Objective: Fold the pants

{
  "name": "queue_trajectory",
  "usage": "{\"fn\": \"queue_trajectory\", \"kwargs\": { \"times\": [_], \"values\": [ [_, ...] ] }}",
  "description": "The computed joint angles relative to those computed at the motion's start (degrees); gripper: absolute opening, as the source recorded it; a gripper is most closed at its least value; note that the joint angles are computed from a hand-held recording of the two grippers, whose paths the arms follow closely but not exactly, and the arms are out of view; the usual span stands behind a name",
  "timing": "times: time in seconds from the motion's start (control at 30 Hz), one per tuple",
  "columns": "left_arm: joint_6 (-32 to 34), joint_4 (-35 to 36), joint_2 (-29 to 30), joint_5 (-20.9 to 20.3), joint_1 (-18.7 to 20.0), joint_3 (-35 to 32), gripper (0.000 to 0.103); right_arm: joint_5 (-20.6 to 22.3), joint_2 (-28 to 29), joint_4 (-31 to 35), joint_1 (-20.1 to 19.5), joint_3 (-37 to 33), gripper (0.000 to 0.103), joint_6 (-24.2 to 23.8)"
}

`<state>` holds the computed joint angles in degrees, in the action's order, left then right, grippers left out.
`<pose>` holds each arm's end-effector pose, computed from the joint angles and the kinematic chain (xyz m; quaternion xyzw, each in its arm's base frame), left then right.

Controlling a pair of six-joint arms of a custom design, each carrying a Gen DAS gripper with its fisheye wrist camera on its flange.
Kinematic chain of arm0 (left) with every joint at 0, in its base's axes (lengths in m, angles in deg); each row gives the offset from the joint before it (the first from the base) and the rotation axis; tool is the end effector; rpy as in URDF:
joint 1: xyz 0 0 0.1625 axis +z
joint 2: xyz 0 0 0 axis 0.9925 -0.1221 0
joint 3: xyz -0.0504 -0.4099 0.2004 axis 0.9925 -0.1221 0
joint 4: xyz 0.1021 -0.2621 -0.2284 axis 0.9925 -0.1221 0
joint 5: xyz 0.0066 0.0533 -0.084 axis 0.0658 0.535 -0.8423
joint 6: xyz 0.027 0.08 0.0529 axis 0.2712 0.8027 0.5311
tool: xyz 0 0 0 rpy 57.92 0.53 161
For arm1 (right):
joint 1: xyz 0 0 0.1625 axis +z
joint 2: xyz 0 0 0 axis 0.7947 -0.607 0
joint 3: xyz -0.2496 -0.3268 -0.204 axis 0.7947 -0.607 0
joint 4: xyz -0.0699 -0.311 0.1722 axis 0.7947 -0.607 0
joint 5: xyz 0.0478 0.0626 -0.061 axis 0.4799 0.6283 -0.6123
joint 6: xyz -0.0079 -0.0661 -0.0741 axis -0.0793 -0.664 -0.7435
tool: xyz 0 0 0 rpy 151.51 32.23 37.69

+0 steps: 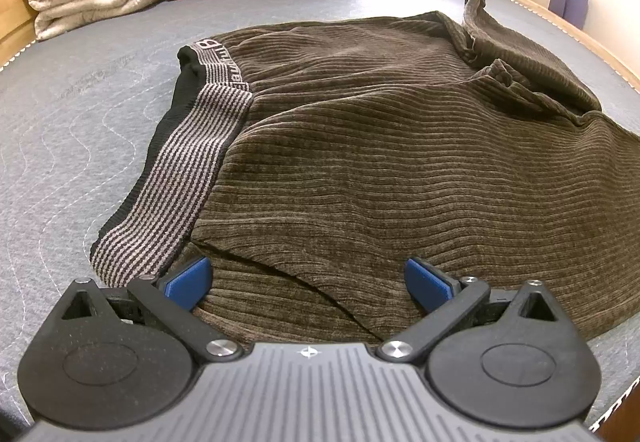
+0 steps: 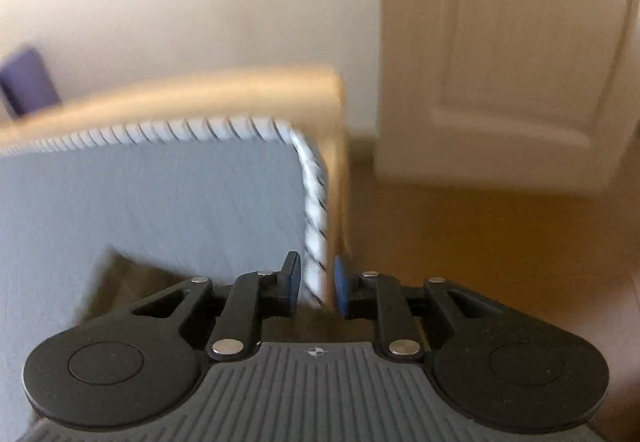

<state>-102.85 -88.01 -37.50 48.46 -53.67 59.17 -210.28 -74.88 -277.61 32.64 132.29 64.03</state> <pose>-0.2100 -0.3681 0.1572 -0.1106 0.7960 -0.3937 0.4463 -0.0002 -0.6908 0.4392 -0.2179 -0.7207 0.5137 0.4114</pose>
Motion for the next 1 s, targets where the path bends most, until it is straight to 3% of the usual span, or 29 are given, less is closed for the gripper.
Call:
{"fn": "queue_trajectory", "kwargs": {
  "times": [0.07, 0.17, 0.23, 0.4, 0.5, 0.57, 0.63, 0.7, 0.73, 0.8, 0.87, 0.93, 1.0],
  "values": [
    [-0.01, -0.05, -0.06, 0.17, -0.1, 0.2, 0.103, 8.73, -0.86, -0.57, -0.06, 1.75, 0.021, -1.35],
    [-0.2, -0.03, -0.03, 0.32, -0.26, 0.4, 0.103, 23.75, -2.35, 12.69, -1.36, 2.28, 0.03, 2.22],
    [-0.45, 0.09, 0.03, 0.43, -0.38, 0.51, 0.103, 26.12, -0.7, 19.05, -1.21, -0.12, 0.036, 2.9],
    [-2.24, 1.47, 0.6, 0.5, -0.5, 0.04, 0.103, 22.81, 6.53, 25.78, -0.04, -9.66, 0.047, 5.32],
    [-3.58, 2.53, 1.02, 0.52, -0.5, -0.36, 0.103, 14.86, 11.59, 32.62, 1.02, -17.39, 0.051, 6.04],
    [-4.34, 2.95, 1.31, 0.69, -0.5, -0.49, 0.103, 9.55, 14.89, 30.8, 2.23, -21.08, 0.045, 0.95],
    [-4.93, 3.34, 1.43, 0.79, -0.57, -0.48, 0.103, 3.82, 17.7, 29.54, 3.27, -24.48, 0.019, -0.63],
    [-4.98, 3.45, 1.41, 0.71, -0.52, -0.58, 0.103, 3.0, 18.82, 28.69, 3.41, -26.15, 0.006, 0.17],
    [-4.8, 3.35, 1.3, 0.63, -0.46, -0.6, 0.103, 3.89, 18.98, 28.11, 3.34, -26.47, 0.005, 0.46],
    [-4.5, 3.27, 1.15, 0.41, -0.32, -0.76, 0.103, 7.53, 18.67, 25.11, 2.75, -26.49, 0.004, 1.69],
    [-4.5, 3.39, 1.17, 0.33, -0.22, -0.91, 0.103, 6.17, 19.57, 23.13, 2.55, -28.03, 0.004, 1.38],
    [-4.51, 3.36, 1.11, 0.38, -0.18, -0.85, 0.103, 6.36, 19.33, 25.54, 1.66, -28.0, 0.005, 4.15],
    [-4.37, 3.2, 1.0, 0.34, -0.16, -0.79, 0.103, 5.8, 19.62, 23.7, 1.9, -27.93, 0.007, 2.35]
  ]
}}
